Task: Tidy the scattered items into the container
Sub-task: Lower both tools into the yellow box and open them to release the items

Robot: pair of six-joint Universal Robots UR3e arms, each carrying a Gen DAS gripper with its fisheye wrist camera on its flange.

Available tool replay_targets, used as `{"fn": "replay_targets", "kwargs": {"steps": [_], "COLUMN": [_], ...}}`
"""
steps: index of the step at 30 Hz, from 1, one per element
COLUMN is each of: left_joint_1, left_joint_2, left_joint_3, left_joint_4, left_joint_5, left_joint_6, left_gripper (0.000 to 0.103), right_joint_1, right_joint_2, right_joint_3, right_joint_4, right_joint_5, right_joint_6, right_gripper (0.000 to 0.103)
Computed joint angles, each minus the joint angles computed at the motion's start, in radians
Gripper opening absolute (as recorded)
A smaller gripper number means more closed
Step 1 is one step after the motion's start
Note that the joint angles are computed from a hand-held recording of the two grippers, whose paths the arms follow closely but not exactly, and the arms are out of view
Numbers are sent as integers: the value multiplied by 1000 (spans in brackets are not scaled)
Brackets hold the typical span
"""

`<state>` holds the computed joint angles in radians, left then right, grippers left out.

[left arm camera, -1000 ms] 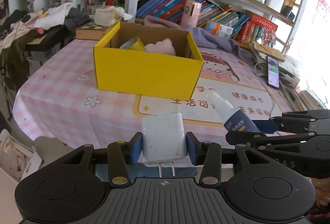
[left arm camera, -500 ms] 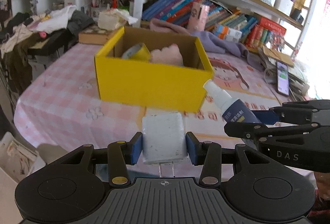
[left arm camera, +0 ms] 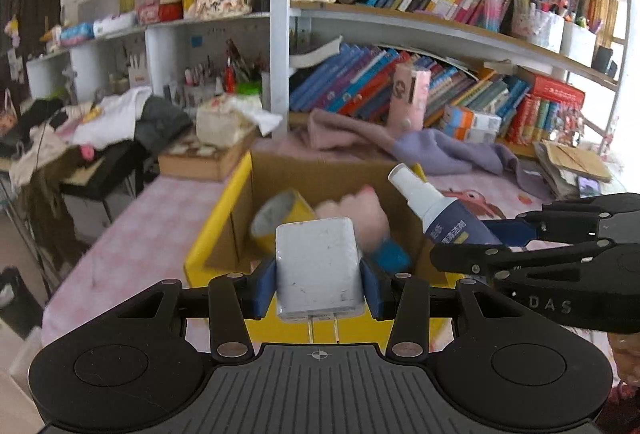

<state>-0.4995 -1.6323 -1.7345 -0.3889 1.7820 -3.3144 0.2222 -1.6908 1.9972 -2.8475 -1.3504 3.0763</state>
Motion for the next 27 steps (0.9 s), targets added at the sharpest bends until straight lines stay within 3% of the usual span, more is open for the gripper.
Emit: {"fn": "replay_targets", "kwargs": {"steps": [9,16,27], "left_joint_1": [79,143,151], "left_joint_2": [-220,-385,-525], "left_joint_3": [275,437,612], "left_joint_4": [-128,-258,-411], "left_joint_5": [-48,-141,-155], "left_joint_6": [54,34,62], "left_gripper": [43,43,43], "right_joint_1": [-32,-21,0], "right_joint_2": [297,519,684], "right_joint_3": [-256,-525,-796], "right_joint_4": [8,257,530], "right_joint_5": [56,46,49], "right_joint_6": [-69,-237,-386], "right_gripper": [31,31,31]}}
